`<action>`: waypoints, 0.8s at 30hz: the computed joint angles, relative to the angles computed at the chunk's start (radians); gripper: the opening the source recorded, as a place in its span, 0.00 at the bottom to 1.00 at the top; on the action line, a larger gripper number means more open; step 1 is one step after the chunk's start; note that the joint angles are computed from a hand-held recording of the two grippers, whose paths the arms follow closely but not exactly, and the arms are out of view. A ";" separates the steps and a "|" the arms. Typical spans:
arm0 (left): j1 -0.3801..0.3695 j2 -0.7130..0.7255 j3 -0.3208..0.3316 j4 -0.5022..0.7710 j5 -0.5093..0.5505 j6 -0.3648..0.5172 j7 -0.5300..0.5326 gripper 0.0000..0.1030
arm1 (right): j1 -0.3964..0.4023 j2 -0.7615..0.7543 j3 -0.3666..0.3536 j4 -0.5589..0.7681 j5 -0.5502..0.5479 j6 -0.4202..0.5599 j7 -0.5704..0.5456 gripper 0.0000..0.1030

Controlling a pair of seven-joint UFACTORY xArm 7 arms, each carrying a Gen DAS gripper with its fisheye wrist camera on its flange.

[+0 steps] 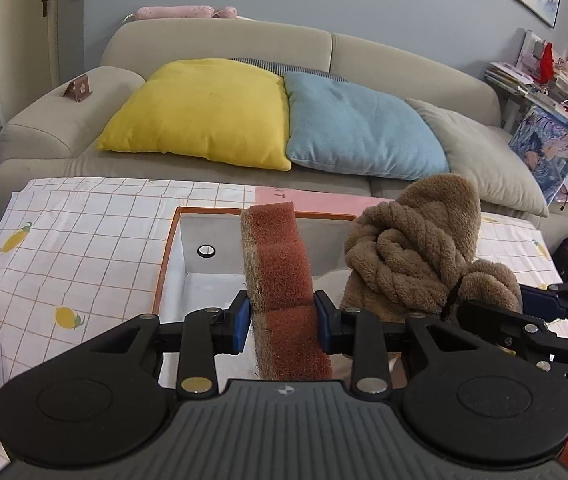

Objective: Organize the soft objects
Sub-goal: 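Carry the sponge and plush over the white box and open both tools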

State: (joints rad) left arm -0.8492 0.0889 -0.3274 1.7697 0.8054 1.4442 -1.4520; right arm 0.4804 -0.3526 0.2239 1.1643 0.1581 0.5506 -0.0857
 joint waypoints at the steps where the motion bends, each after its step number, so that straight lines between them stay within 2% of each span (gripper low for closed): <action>1: 0.008 0.000 0.005 -0.005 -0.013 -0.008 0.011 0.36 | -0.012 0.025 0.015 0.019 -0.029 0.001 0.010 0.25; 5: 0.055 -0.012 0.021 -0.053 -0.079 -0.064 0.075 0.36 | -0.034 0.121 0.052 0.095 -0.124 0.025 0.046 0.25; 10: 0.080 0.014 0.032 -0.049 -0.101 -0.067 0.166 0.36 | -0.025 0.227 0.057 0.182 -0.197 0.060 0.068 0.25; 24: 0.115 0.075 0.080 -0.049 -0.193 -0.098 0.336 0.36 | 0.038 0.420 0.032 0.320 -0.305 0.153 0.077 0.26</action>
State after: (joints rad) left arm -0.7346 0.1637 -0.2472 1.7205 0.6126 1.3467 -1.1164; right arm 0.5186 0.0676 0.2555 1.4846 -0.1467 0.7033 -0.0092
